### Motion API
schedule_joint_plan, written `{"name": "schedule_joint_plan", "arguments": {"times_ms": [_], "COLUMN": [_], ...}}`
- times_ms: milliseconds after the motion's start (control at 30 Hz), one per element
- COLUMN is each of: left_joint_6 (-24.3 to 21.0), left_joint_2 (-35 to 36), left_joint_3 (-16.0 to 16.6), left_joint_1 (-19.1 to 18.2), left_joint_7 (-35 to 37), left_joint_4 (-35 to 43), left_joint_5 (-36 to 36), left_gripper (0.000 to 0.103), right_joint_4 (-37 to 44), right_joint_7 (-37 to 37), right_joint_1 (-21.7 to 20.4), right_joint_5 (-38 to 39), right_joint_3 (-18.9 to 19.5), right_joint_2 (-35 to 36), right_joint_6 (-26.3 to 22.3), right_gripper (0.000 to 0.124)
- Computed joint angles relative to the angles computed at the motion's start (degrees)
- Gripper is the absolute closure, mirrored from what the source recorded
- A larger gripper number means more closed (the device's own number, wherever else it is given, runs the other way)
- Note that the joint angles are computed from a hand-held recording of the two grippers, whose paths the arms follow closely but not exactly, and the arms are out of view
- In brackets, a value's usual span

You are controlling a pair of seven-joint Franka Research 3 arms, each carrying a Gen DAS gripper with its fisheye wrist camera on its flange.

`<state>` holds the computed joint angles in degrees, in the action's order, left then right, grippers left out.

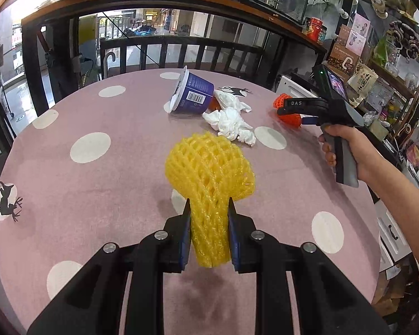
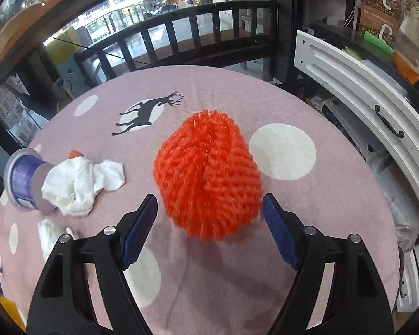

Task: Collect trash
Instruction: 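Grasp the orange foam mesh net with the right gripper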

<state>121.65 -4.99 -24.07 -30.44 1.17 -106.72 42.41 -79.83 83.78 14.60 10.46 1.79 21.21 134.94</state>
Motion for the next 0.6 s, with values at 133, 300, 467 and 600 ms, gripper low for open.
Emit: {"name": "schedule_joint_plan", "arguments": {"times_ms": [133,300,467,600], "left_joint_6": [0.6,-0.9,-0.4,-0.5], "left_joint_2": [-1.2,-1.5,-1.7,-1.4], "left_joint_3": [-0.1,-0.8,-1.1,-1.6], "left_joint_1": [-0.1,-0.2,-0.3,-0.6], "left_joint_7": [-0.9,-1.7,-2.6,-3.5], "left_joint_4": [-1.2,-1.4,-1.8,-1.5], "left_joint_5": [-0.4,0.3,0.8,1.6], "left_gripper": [0.081,0.080,0.080,0.080], "right_joint_4": [3.4,1.2,-4.4,-11.5], "right_joint_7": [3.9,6.3,4.5,-1.1], "right_joint_1": [1.8,2.0,0.8,-0.9], "right_joint_5": [-5.3,-8.5,-7.7,-4.8], "right_joint_3": [-1.9,-2.7,-1.9,-0.6], "right_joint_2": [2.6,1.8,-1.9,-7.4], "right_joint_6": [-1.3,2.0,6.2,10.9], "right_gripper": [0.072,0.100,0.102,0.102]}}
